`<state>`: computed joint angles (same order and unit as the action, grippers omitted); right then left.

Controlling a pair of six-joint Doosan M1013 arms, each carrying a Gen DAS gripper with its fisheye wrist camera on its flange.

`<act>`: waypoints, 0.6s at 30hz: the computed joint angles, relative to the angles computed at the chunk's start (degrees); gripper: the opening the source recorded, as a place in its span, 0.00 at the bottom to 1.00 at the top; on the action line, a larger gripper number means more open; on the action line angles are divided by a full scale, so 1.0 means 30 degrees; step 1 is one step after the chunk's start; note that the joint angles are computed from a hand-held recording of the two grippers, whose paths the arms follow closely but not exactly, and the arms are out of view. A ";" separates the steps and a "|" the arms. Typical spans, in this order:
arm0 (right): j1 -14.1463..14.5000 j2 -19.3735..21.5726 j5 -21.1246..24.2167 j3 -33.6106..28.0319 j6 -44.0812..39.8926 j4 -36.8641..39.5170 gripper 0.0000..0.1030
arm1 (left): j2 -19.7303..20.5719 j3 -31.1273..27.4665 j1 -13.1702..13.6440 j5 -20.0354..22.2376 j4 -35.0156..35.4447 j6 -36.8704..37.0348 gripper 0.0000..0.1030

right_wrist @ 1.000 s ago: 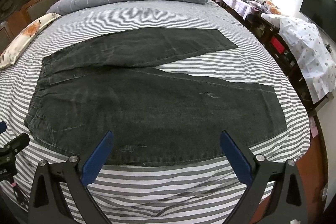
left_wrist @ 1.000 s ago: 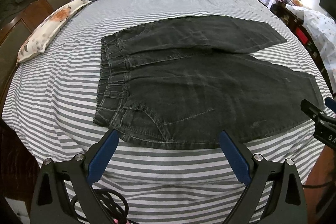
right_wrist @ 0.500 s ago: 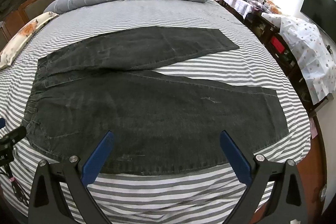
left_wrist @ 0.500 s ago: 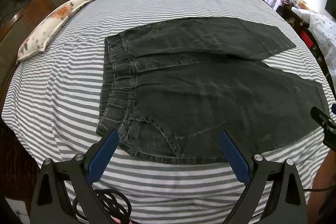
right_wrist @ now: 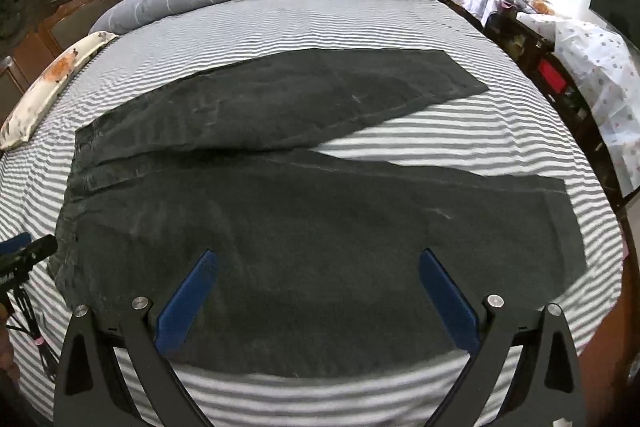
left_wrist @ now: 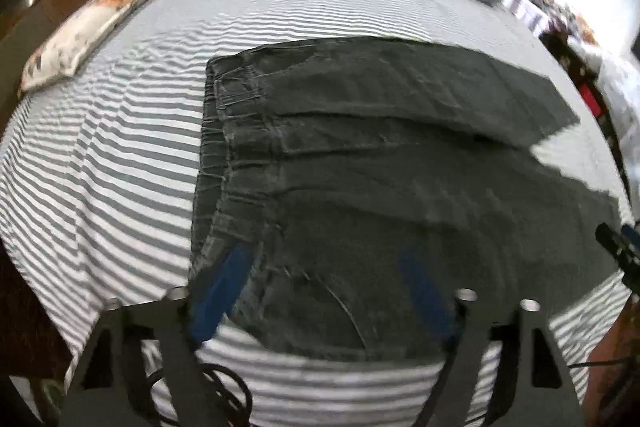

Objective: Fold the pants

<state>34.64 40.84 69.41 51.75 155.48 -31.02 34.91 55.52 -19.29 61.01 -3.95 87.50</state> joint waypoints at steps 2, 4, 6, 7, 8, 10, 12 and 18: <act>-0.0169 0.0325 -0.0484 -0.0482 -0.0197 0.0037 0.97 | 0.0656 -0.0931 0.0497 0.0305 -0.0888 -0.0107 0.56; -0.0258 0.0713 -0.0599 -0.1091 -0.0631 0.0028 0.97 | 0.1242 -0.1806 0.0929 0.0486 -0.1727 -0.0293 0.49; -0.0348 0.1297 -0.0579 -0.1992 -0.1225 0.0013 0.97 | 0.2069 -0.3072 0.1501 0.0680 -0.2968 -0.0510 0.43; -0.0402 0.1531 -0.0615 -0.2349 -0.1458 0.0083 0.97 | 0.2377 -0.3538 0.1699 0.0645 -0.3399 -0.0558 0.41; -0.0470 0.1836 -0.0647 -0.2830 -0.1785 0.0234 0.97 | 0.2794 -0.4165 0.1936 0.0633 -0.3977 -0.0556 0.39; -0.0590 0.2530 -0.0421 -0.3917 -0.2359 0.0514 0.97 | 0.3681 -0.5560 0.2260 0.0805 -0.4489 -0.0911 0.36; -0.0701 0.3178 -0.0338 -0.4916 -0.2885 0.0860 0.97 | 0.4658 -0.7088 0.2522 0.1046 -0.5019 -0.1154 0.36; -0.0974 0.5242 0.0396 -0.8266 -0.4100 0.1654 0.97 | 0.7100 -1.0748 0.2923 0.1841 -0.5761 -0.1572 0.33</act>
<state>31.72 56.57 70.59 26.95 143.18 -26.05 56.21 23.27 -10.52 66.53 -21.24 82.79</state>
